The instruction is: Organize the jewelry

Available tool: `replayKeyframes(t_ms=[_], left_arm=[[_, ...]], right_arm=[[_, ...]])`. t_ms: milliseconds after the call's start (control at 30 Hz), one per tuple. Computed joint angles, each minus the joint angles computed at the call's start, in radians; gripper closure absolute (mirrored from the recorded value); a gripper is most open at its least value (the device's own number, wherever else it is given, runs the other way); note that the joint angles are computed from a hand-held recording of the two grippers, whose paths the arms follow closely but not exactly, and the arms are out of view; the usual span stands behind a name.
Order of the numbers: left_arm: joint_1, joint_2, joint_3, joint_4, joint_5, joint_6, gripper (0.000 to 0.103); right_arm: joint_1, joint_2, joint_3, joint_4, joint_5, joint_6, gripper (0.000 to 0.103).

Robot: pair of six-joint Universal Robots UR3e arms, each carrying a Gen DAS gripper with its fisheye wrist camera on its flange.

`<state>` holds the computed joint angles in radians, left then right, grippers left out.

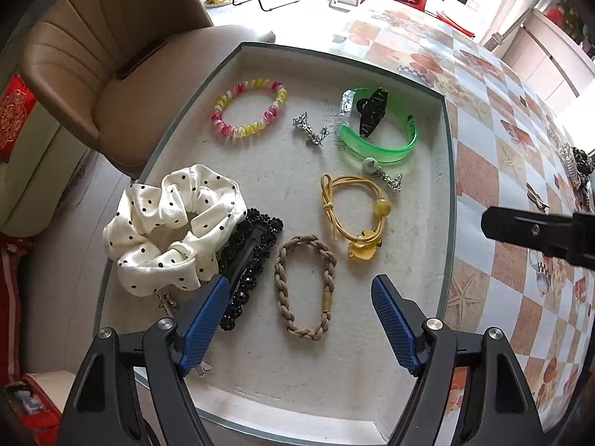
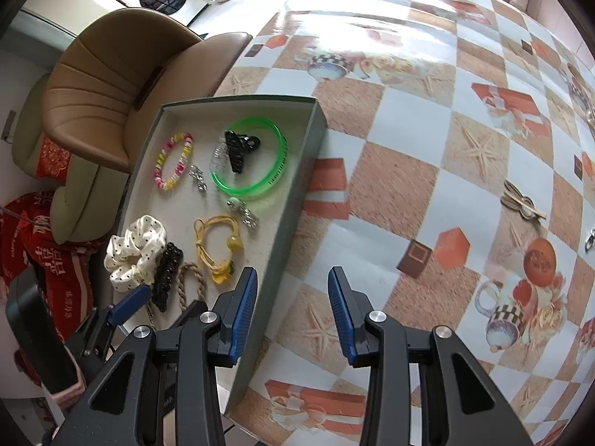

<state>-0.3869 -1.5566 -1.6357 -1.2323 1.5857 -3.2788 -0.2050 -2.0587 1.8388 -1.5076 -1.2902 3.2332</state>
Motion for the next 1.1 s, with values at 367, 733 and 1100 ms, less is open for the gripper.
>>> replayKeyframes(t_ms=[367, 733, 1100], left_arm=[[-0.037, 0.012, -0.017, -0.004, 0.034, 0.004, 0.000], [-0.020, 0.031, 0.017, -0.078, 0.049, -0.002, 0.000], [0.027, 0.102, -0.013, -0.136, 0.042, 0.022, 0.000]], right_arm=[[-0.004, -0.038, 0.014, 0.036, -0.005, -0.011, 0.060], [0.071, -0.007, -0.018, 0.020, -0.045, 0.028, 0.031], [0.203, 0.053, -0.068, 0.004, -0.144, 0.097, 0.015]])
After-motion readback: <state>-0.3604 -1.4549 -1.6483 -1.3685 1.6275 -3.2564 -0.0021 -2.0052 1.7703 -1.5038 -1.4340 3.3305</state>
